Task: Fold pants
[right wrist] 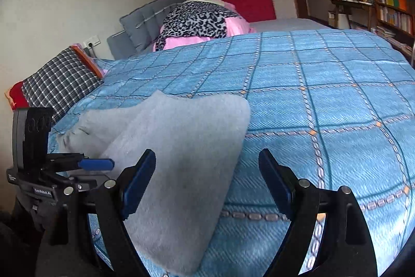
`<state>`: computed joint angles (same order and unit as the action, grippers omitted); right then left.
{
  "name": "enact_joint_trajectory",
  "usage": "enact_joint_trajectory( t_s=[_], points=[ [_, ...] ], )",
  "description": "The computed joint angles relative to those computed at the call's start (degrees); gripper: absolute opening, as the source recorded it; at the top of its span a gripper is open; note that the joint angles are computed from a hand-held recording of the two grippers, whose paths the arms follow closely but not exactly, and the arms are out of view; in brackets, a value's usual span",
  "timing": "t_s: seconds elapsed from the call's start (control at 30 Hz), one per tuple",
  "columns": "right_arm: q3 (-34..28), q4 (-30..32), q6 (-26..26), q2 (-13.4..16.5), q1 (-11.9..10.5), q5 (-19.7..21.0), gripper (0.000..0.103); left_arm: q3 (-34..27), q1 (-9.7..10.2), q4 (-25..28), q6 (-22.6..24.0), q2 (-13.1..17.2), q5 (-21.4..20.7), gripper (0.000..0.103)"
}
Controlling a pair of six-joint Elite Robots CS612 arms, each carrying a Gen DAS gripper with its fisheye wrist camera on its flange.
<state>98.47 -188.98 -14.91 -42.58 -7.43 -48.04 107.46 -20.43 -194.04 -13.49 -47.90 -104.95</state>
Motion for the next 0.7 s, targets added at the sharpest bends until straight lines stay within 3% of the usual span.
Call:
enact_joint_trajectory(
  t_s=[0.13, 0.33, 0.5, 0.7],
  points=[
    [-6.0, 10.3, -4.0, 1.3, 1.2, 4.0, 0.083, -0.3, 0.21, -0.5, -1.1, 0.4, -0.6, 0.060],
    [-13.3, 19.8, -6.2, 3.9, 3.0, 2.8, 0.083, -0.2, 0.39, -0.9, -0.6, 0.6, -1.0, 0.060],
    [-17.6, 23.5, -4.1, 6.3, 3.2, 1.8, 0.083, -0.2, 0.31, -1.3, -0.7, 0.9, -1.0, 0.060],
    [-19.5, 23.2, -2.7, 8.2, 4.0, -2.2, 0.083, -0.1, 0.17, -2.4, 0.1, 1.3, -1.7, 0.070]
  ],
)
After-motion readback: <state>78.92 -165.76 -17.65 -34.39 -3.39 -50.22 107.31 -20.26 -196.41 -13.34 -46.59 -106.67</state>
